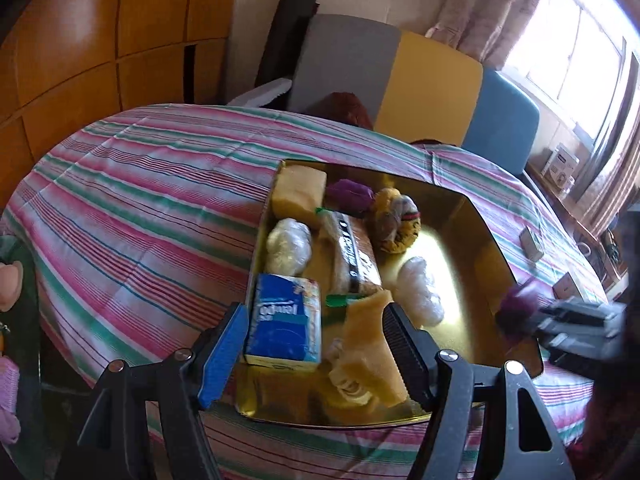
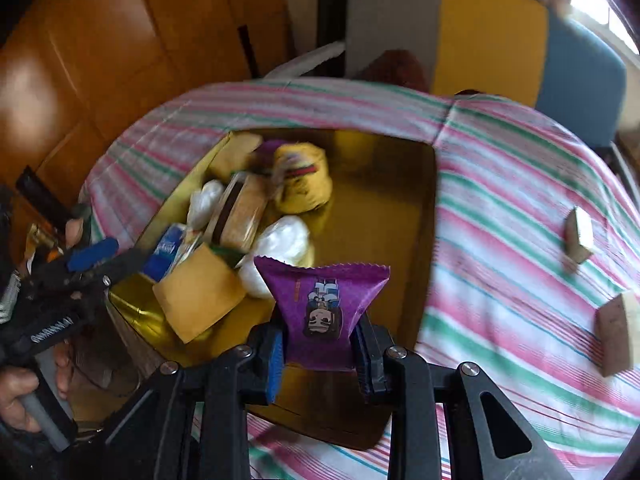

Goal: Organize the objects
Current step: 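Carry the purple packet into the tray and open the right gripper, then move both grippers back to the table and grasp the white box with the right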

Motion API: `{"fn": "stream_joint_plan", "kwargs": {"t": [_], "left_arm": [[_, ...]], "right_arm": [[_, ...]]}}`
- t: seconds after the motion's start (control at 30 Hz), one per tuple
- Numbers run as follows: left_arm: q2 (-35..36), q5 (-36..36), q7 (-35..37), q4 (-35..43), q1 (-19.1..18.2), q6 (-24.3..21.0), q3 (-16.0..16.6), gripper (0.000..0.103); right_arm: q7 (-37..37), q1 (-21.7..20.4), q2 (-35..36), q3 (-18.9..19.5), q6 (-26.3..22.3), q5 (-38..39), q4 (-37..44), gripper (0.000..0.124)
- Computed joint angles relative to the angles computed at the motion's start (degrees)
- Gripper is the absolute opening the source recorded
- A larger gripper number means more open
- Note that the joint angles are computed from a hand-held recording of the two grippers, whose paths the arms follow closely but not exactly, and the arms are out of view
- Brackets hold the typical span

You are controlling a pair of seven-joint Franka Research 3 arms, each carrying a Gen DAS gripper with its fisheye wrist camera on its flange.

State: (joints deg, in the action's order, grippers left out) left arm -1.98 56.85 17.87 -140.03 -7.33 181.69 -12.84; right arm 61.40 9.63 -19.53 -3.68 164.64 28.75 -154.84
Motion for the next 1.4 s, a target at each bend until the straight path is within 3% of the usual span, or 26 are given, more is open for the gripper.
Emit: {"fn": "stream_joint_plan", "kwargs": {"t": [0.2, 0.3, 0.5, 0.8, 0.93, 1.1, 1.27, 1.4], "left_arm": [[0.37, -2.81, 3.03, -0.41, -0.25, 0.65, 0.36, 0.071], [0.81, -4.32, 5.23, -0.47, -0.69, 0.94, 0.37, 0.071], [1.0, -0.06, 2.59, 0.39, -1.08, 0.82, 0.38, 0.071], [0.35, 4.63, -0.38, 2.0, -2.07, -1.23, -0.2, 0.071], [0.12, 3.59, 2.18, 2.48, -2.89, -1.58, -0.72, 0.071], [0.51, 0.91, 6.47, 3.41, -4.42, -2.37, -1.44, 0.071], [2.03, -9.21, 17.47, 4.17, -7.02, -2.64, -1.99, 0.071], [3.13, -18.41, 27.19, 4.37, -8.83, -1.91, -2.74, 0.071]], "right_arm": [[-3.38, 3.41, 7.31, 0.25, -4.56, 4.0, 4.15, 0.032], [-11.04, 5.25, 8.18, -0.86, -8.28, 11.97, 5.18, 0.049], [-16.33, 4.05, 5.7, -0.21, -7.17, 17.89, 3.46, 0.066], [-22.62, 2.27, -4.25, -4.07, -4.12, 24.67, -1.21, 0.083], [-18.05, -0.75, -5.42, -3.76, -0.69, 21.72, -1.94, 0.087], [-5.76, -10.27, -4.28, -2.31, 0.62, 10.06, -2.23, 0.087], [3.33, -18.6, -2.41, -3.35, 1.49, 0.47, -1.5, 0.088], [5.7, -22.16, -1.2, -6.36, 2.79, -3.17, -0.34, 0.092]]}}
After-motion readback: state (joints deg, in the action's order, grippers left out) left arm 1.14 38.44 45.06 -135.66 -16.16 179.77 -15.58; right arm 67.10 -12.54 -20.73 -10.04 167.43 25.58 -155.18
